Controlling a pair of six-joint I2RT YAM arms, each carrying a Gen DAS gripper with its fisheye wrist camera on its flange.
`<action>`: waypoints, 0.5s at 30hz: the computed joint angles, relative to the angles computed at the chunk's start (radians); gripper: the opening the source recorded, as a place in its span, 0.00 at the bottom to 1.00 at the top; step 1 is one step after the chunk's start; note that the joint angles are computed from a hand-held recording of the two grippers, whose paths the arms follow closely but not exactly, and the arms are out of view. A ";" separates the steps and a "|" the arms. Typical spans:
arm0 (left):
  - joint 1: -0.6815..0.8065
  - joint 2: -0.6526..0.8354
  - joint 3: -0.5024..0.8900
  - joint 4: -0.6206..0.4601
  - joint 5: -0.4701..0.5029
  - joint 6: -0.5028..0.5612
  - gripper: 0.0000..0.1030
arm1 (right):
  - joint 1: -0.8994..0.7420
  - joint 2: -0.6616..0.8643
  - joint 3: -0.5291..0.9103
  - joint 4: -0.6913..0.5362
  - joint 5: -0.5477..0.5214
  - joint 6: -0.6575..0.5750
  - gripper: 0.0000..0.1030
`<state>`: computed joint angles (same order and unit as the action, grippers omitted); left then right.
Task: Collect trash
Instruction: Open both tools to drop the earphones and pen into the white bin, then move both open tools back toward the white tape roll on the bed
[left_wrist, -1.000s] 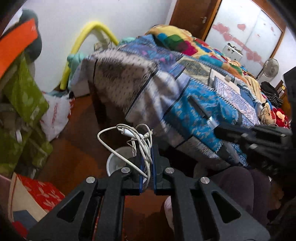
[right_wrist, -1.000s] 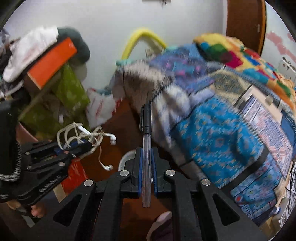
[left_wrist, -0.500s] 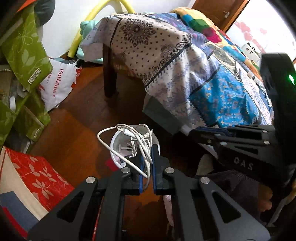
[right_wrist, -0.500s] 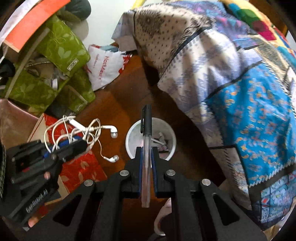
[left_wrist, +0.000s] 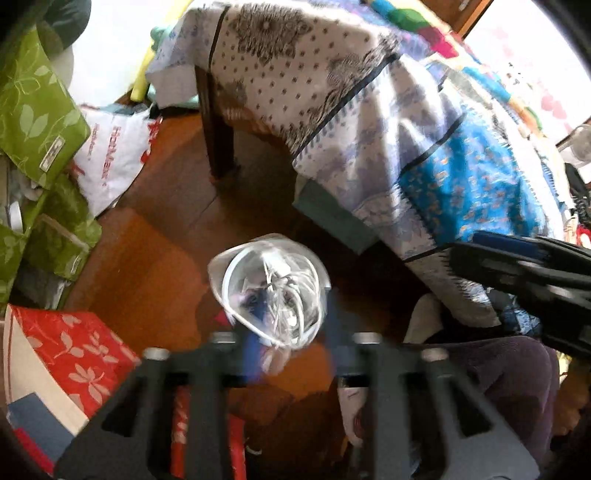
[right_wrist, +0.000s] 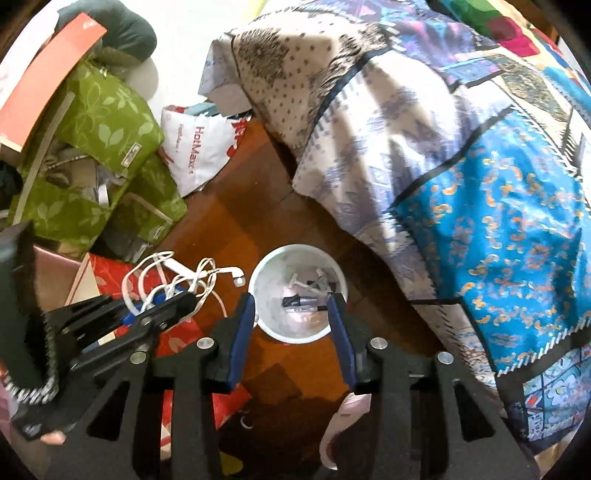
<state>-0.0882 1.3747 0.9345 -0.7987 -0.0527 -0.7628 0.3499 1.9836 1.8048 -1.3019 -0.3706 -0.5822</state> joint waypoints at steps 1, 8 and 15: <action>0.002 0.010 0.003 0.003 0.004 -0.005 0.45 | -0.010 0.002 0.011 -0.007 -0.007 -0.005 0.37; -0.048 0.015 0.083 -0.063 -0.043 -0.020 0.45 | -0.087 -0.038 0.037 -0.016 -0.020 -0.066 0.37; -0.160 0.023 0.308 -0.201 -0.183 -0.031 0.45 | -0.196 -0.045 0.156 -0.086 -0.091 -0.122 0.37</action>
<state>-0.2487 1.3975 1.2425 -1.0000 -0.2359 -0.7937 0.1541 1.9388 1.9610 -1.3876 -0.4613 -0.7045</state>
